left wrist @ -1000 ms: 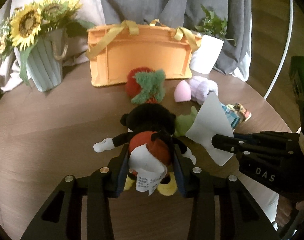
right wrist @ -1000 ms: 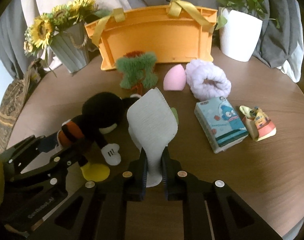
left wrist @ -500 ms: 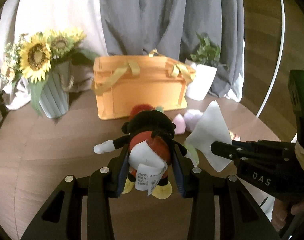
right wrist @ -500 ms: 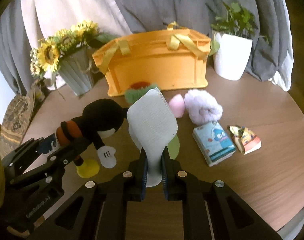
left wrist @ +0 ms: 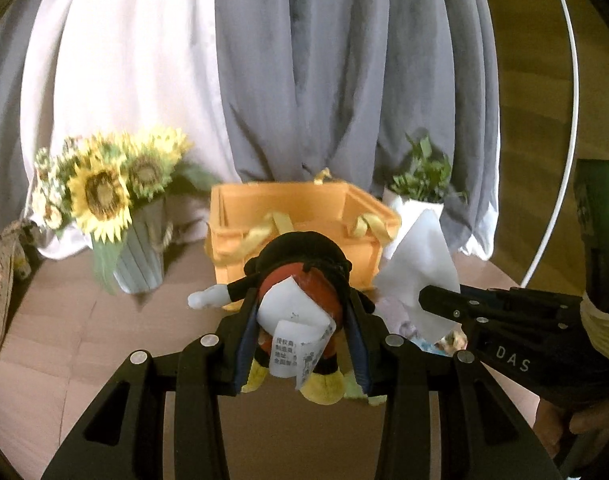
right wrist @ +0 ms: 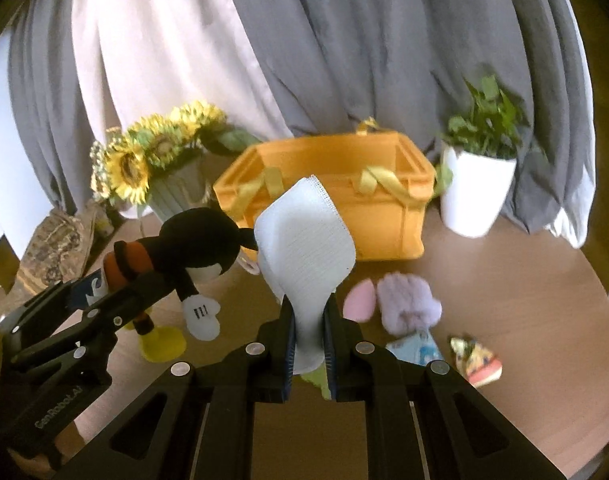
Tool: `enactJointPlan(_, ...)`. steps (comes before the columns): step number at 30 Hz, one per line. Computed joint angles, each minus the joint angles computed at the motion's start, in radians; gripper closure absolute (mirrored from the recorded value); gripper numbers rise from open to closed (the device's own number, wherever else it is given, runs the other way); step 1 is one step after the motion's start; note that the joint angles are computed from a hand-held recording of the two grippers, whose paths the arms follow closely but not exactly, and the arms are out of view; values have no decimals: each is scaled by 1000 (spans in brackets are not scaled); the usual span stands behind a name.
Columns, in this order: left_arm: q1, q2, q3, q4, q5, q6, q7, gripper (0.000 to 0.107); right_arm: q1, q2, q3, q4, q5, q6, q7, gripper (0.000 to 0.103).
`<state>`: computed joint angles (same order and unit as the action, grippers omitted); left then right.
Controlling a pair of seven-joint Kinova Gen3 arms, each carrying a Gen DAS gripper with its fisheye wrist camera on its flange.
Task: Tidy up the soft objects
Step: 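Lift the plush and cloth and carry both tools over the orange crate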
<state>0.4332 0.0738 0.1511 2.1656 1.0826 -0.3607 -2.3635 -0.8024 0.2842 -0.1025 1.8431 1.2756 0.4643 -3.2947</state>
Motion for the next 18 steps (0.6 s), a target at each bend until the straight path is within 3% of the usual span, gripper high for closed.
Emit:
enactJointPlan(13, -7, 13, 2, -50, -90, -85, 47, 68, 51, -15, -10, -32, 160, -47, -92, 89)
enactJointPlan(18, -8, 37, -8, -81, -130, -106, 65, 68, 84, -3, -16, -65, 175, -69, -80, 89)
